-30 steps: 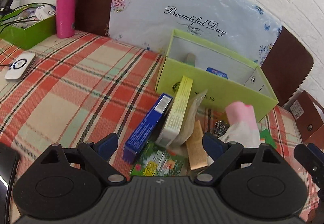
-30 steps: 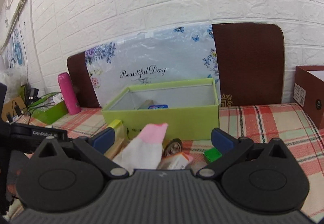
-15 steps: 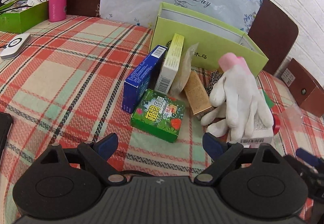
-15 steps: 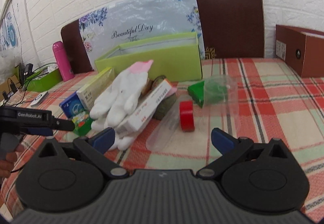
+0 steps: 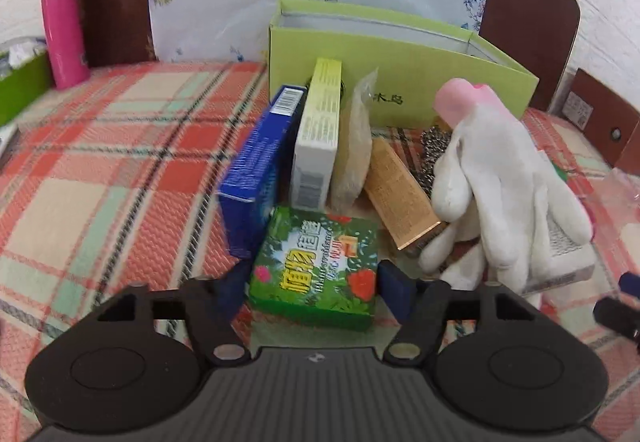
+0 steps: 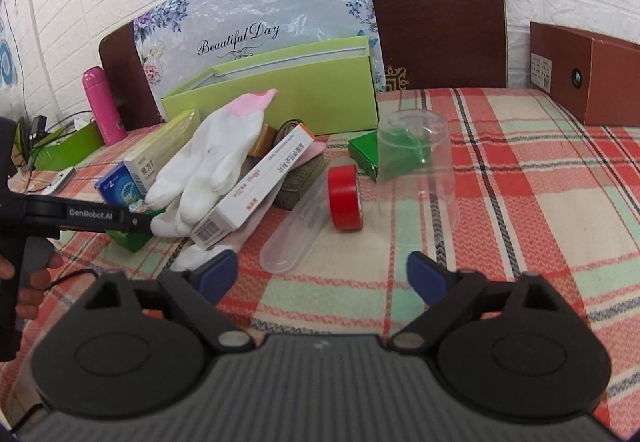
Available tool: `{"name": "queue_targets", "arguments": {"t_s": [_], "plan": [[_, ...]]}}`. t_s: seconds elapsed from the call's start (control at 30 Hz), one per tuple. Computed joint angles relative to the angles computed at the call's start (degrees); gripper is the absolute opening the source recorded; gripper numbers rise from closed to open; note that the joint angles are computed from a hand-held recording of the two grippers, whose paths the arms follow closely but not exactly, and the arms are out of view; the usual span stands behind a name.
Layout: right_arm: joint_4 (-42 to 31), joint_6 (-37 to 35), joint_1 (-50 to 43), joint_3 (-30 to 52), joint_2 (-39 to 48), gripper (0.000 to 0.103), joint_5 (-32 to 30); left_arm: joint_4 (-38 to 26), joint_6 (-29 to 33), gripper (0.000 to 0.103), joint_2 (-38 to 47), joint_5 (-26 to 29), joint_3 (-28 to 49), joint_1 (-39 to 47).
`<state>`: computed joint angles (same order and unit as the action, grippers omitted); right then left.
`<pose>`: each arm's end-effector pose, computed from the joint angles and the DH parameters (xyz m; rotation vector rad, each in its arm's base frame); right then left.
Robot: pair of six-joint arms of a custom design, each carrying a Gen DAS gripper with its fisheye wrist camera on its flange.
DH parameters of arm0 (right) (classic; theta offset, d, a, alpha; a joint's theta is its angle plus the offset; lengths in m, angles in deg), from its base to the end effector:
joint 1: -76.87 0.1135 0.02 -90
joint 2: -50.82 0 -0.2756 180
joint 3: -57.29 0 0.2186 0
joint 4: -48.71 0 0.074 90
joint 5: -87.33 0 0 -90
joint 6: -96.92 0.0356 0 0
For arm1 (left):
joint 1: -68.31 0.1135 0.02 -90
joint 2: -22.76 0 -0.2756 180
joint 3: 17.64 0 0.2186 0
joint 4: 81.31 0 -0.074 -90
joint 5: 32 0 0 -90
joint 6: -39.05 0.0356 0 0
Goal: Organize objects
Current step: 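Grasp the green candy box with left tool while right tool grasps red tape, then lift the green candy box into the lime-green box and release it with left tool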
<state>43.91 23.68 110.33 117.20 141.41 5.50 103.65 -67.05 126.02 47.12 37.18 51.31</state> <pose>0.2529 0.1611 0.2141 -0.2396 2.1901 0.3390 0.2958 -0.0834 0.1432 -0.0765 2.3126 -0.0720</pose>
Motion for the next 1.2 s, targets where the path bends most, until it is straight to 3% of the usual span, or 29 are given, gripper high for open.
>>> {"name": "queue_targets", "arguments": {"t_s": [0.3, 0.4, 0.57, 0.73, 0.77, 0.83, 1.2], "plan": [[2.38, -3.76, -2.16, 7.04, 8.25, 0.045, 0.76, -4.67, -0.98, 0.066, -6.88, 4.23, -4.12, -1.14], [4.54, -2.60, -3.31, 6.60, 9.31, 0.018, 0.36, -4.93, -0.73, 0.066, -7.68, 3.57, -5.06, -2.32], [3.04, -4.02, -4.39, 0.57, 2.20, 0.018, -1.48, -5.55, 0.06, 0.066, -7.58, 3.64, -4.78, -2.44], [-0.25, -12.56, -0.41, -4.45, -3.75, 0.021, 0.66, -5.53, -0.61, 0.066, -6.88, 2.75, -4.10, -3.11], [0.14, -12.07, -0.03, -5.12, -4.20, 0.025, -0.08, -5.52, -0.67, 0.066, -6.84, 2.72, -4.05, -3.23], [0.49, -9.75, 0.01, -5.51, -4.07, 0.042, -0.65, -5.36, -0.74, 0.066, -6.95, 2.96, -4.20, -3.33], [-2.07, -6.25, -0.31, -2.93, -1.24, 0.042, 1.69, -5.86, -1.42, 0.068, -5.92, 4.27, -2.47, -2.53]]}}
